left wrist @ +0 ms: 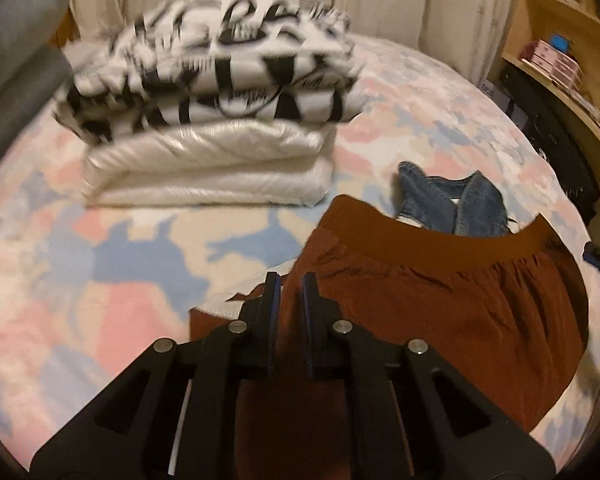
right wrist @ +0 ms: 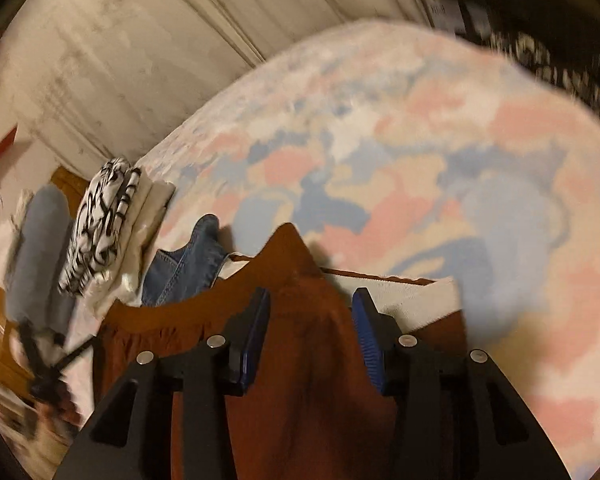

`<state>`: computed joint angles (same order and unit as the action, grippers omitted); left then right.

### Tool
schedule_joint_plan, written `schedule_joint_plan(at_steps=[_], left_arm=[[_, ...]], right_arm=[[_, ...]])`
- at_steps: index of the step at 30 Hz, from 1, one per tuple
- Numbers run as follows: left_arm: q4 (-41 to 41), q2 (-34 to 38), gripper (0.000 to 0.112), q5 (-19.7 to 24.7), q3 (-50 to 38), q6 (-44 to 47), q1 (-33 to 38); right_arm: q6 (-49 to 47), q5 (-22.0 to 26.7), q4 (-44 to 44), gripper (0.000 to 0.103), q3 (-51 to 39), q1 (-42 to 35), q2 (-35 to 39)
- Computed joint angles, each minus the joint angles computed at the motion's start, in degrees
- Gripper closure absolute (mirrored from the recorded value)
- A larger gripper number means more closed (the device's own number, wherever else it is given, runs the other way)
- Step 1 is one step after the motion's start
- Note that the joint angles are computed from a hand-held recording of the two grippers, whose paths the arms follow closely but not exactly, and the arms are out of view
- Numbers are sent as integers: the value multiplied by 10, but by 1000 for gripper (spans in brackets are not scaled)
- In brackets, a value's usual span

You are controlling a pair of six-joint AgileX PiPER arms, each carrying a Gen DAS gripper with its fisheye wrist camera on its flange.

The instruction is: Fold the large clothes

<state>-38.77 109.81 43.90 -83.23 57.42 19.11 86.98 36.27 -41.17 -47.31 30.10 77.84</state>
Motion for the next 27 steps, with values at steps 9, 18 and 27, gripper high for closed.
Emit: schedule_joint_plan(at_steps=[9,18,27], left_arm=[[-15,-108,107,-161,214,80,-5],[29,-33,112,-144,174,11,49],[-54,-157,111,-100,222,45,58]], right_arm=[[51,158,-11,77,-20,155,88],[101,128,3,102,77,122,15],[133,231,3,74,-81,278,47]])
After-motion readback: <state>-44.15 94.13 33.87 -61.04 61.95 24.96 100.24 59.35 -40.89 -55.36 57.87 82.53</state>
